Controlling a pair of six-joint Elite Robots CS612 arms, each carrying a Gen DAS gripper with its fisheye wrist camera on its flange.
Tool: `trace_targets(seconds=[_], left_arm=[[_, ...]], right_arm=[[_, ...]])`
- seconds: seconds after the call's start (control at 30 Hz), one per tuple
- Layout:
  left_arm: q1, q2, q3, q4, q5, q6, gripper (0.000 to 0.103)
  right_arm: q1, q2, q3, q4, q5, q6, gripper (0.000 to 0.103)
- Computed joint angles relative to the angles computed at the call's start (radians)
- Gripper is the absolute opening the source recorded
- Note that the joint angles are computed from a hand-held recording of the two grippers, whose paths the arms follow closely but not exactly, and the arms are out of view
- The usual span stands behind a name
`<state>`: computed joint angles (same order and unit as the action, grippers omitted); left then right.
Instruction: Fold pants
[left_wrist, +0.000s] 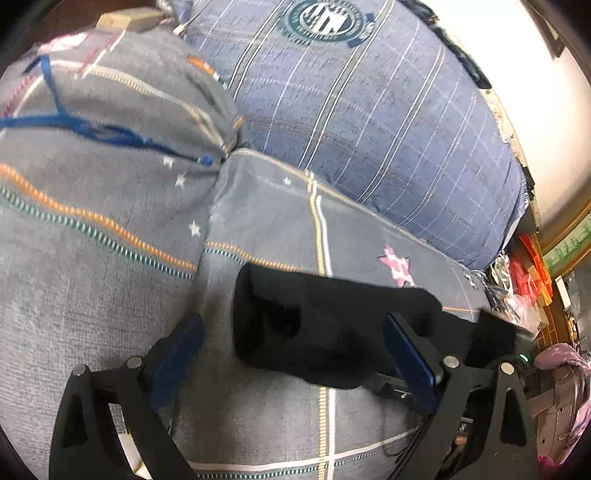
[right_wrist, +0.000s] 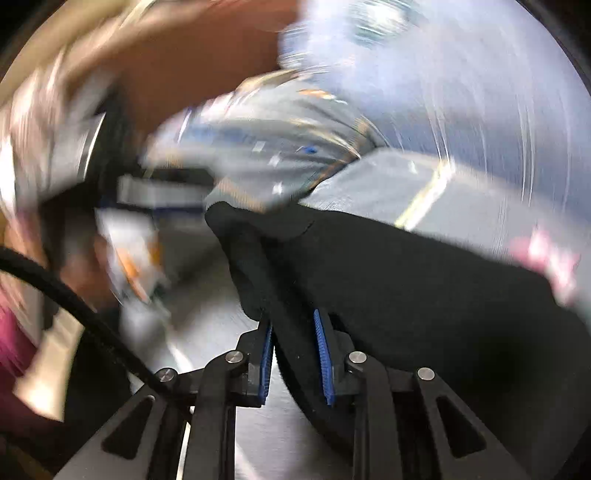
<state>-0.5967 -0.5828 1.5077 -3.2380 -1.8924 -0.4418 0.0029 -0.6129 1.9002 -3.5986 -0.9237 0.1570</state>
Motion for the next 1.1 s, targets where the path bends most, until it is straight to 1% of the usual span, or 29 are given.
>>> trace_targets(seconds=[0.03,0.07,0.1,0.13,0.17,0.2,0.23,0.27,0.3,0.33,0.4,0.47,0.5,0.57,0.7,0.8,0.97,1.1], left_arm=[[-0.001,-0.002,0.001,-0.007,0.0,0.0,0.097],[-0.002,-0.002,0.002,-0.012,-0.001,0.0,0.097],[-0.003,-0.003,0.002,-0.014,-0.001,0.001,0.097],[-0.006,-0.004,0.003,-0.012,0.002,0.007,0.097],[-0.009,-0.004,0.001,-0.006,0.003,0.012,0.097],[-0.014,-0.003,0.0,0.007,0.008,0.02,0.097],[-0.017,-0.003,-0.001,0.017,0.015,0.029,0.097],[-0.022,-0.003,-0.002,0.024,0.027,0.04,0.097],[-0.028,-0.003,-0.001,0.025,0.039,0.048,0.097],[-0.035,-0.001,-0.001,0.023,0.05,0.055,0.097],[-0.045,0.003,-0.001,0.021,0.062,0.056,0.097],[-0.056,0.005,-0.001,0.031,0.085,0.066,0.097],[-0.065,0.004,-0.001,0.044,0.11,0.079,0.097],[-0.075,0.005,0.002,0.048,0.136,0.097,0.097],[-0.091,0.005,0.006,0.057,0.169,0.105,0.097],[-0.098,0.007,0.007,0.054,0.178,0.11,0.097],[-0.108,0.007,0.014,0.054,0.199,0.126,0.097],[-0.108,0.01,0.034,0.046,0.202,0.118,0.097]], right_arm=[[-0.011,0.012,-0.005,0.002,0.047,0.056,0.023],[-0.016,0.021,-0.008,0.022,0.075,0.075,0.024],[-0.01,0.018,-0.005,0.037,0.061,0.052,0.025],[0.004,0.006,0.007,0.042,0.011,-0.005,0.025],[0.016,-0.005,0.019,0.032,-0.027,-0.045,0.028],[0.027,-0.022,0.036,0.026,-0.049,-0.098,0.035],[0.03,-0.035,0.05,0.032,-0.046,-0.138,0.056],[0.034,-0.052,0.069,0.037,-0.058,-0.178,0.073],[0.038,-0.06,0.079,0.03,-0.087,-0.197,0.075],[0.041,-0.065,0.092,0.003,-0.122,-0.203,0.075],[0.038,-0.074,0.113,-0.034,-0.156,-0.197,0.075],[0.037,-0.079,0.122,-0.046,-0.202,-0.171,0.075],[0.037,-0.079,0.127,-0.053,-0.221,-0.159,0.075],[0.036,-0.08,0.132,-0.056,-0.249,-0.148,0.075],[0.055,-0.081,0.138,-0.059,-0.361,-0.156,0.075],[0.06,-0.083,0.149,-0.074,-0.412,-0.148,0.075],[0.056,-0.086,0.155,-0.07,-0.444,-0.141,0.075],[0.031,-0.088,0.179,-0.11,-0.466,-0.092,0.077]])
